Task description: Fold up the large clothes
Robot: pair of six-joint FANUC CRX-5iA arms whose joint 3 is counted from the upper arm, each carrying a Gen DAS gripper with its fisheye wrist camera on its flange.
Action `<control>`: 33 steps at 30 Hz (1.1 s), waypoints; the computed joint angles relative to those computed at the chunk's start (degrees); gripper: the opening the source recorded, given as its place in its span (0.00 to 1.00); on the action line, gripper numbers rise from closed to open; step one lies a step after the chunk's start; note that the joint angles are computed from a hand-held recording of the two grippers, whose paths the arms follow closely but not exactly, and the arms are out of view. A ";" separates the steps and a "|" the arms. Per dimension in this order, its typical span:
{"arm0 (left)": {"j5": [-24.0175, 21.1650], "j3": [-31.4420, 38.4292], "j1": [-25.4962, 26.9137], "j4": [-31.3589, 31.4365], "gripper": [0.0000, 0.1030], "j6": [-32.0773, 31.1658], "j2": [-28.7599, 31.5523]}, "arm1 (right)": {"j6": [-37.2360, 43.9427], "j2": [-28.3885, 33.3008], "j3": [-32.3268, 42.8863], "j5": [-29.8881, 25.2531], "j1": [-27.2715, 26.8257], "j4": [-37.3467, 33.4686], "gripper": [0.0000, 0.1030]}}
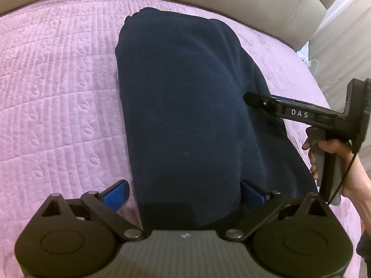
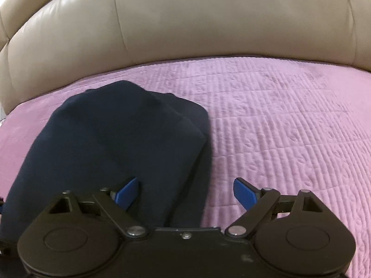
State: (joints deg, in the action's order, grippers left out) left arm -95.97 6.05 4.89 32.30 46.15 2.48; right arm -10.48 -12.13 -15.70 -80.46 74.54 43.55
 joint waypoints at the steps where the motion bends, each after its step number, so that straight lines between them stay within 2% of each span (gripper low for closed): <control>1: 0.17 0.03 -0.16 -0.11 1.00 -0.40 -0.06 | 0.48 0.40 0.48 -1.67 0.21 0.01 1.00; 2: 0.36 -0.07 -0.26 -0.22 1.00 -0.83 -0.33 | 1.63 1.83 2.10 -5.68 0.60 -0.02 1.00; 6: 0.49 -0.04 -0.41 -0.31 1.00 -0.94 -0.91 | -1.31 -0.02 1.15 -6.80 1.70 0.52 0.99; 9: 0.71 -0.27 -0.22 -0.29 1.00 -1.01 -1.20 | 1.57 4.47 5.59 -16.43 2.54 1.19 0.99; 10: 0.62 -0.19 -0.08 -0.31 1.00 -0.84 -1.24 | 0.73 3.97 5.65 -17.33 3.17 1.40 0.99; 11: 0.59 -0.14 0.07 -0.27 1.00 -0.78 -1.31 | -1.88 1.48 4.17 -15.22 4.24 1.76 0.99; 12: 0.41 0.07 0.30 0.08 0.99 -0.76 -1.31 | -5.21 -2.35 1.45 -10.11 5.21 2.20 0.99; 14: -1.32 2.12 0.91 0.95 0.95 0.85 -0.23 | -12.41 -11.17 -5.06 3.94 5.95 2.17 0.99; 15: -1.83 3.43 1.28 1.51 0.94 2.26 0.73 | -15.23 -13.19 -6.73 7.49 6.11 2.19 0.99; 17: -0.41 3.80 2.53 5.03 0.97 6.32 1.14 | -17.49 -13.81 -7.36 9.06 6.90 2.17 0.99; 19: 0.01 4.62 3.03 7.69 1.00 9.38 2.55 | -14.37 -13.32 -6.26 11.08 5.76 -1.05 0.99; 23: -5.78 11.20 0.72 5.96 1.00 11.92 9.21 | -7.77 -11.54 -3.79 13.25 2.54 -7.89 0.99; 25: -5.47 10.45 0.32 6.38 1.00 13.55 9.70 | -5.98 -12.65 -4.91 16.69 1.40 -9.83 0.99; 28: -5.29 10.65 -0.08 6.62 1.00 12.04 10.84 | -1.13 -13.23 -5.03 22.81 -2.63 -17.53 0.99; 33: -4.04 9.35 -1.58 6.47 1.00 11.95 11.99 | 8.14 -11.34 -3.18 25.50 -6.97 -23.99 1.00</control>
